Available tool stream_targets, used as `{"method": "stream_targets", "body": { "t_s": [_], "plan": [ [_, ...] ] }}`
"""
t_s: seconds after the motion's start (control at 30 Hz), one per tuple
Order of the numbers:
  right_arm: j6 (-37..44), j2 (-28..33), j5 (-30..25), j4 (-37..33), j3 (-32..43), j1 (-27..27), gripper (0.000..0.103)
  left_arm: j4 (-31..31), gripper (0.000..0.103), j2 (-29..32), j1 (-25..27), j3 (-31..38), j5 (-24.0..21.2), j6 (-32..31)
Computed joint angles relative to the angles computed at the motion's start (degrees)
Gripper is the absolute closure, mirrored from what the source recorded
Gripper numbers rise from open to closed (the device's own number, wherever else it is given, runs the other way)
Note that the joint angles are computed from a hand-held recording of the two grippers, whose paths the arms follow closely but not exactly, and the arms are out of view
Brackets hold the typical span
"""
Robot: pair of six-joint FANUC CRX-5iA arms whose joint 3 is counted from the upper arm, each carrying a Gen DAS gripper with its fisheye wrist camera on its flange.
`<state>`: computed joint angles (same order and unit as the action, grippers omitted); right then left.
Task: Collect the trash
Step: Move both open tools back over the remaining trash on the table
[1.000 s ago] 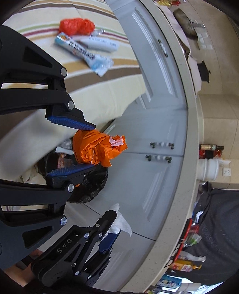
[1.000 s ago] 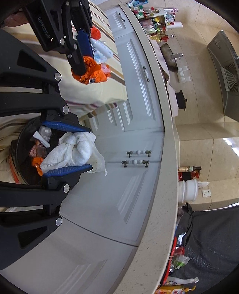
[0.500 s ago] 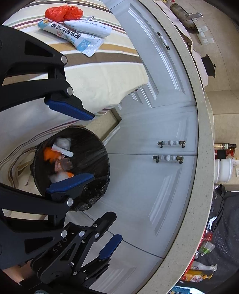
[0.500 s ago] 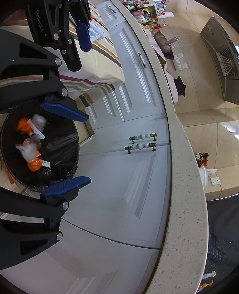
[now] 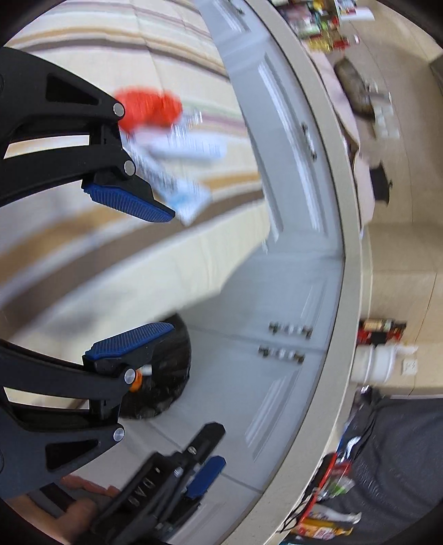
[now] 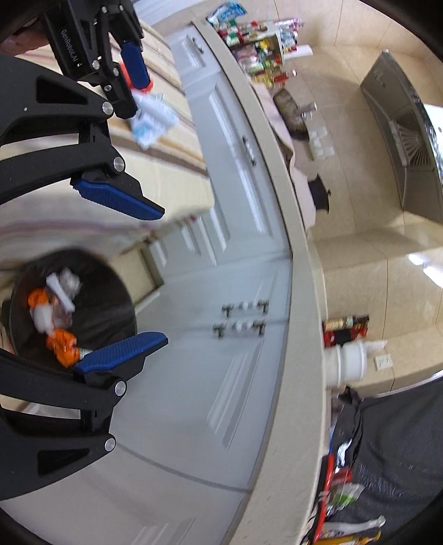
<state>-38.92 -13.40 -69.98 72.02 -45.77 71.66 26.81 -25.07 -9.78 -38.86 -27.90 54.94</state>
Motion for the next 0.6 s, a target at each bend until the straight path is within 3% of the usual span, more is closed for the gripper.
{"method": "stream_targets", "body": {
  "t_s": [0.3, 0.6],
  "plan": [
    [3.82, 8.05, 8.97, 3.7, 8.36, -2.15, 0.035, 8.02, 0.043, -8.68, 18.25, -5.62, -5.69, -9.41],
    [11.11, 16.48, 16.42, 1.43, 17.38, -3.04, 0.035, 14.88, 0.043, -11.25, 32.43, -8.59, -9.98, -17.99]
  ]
}}
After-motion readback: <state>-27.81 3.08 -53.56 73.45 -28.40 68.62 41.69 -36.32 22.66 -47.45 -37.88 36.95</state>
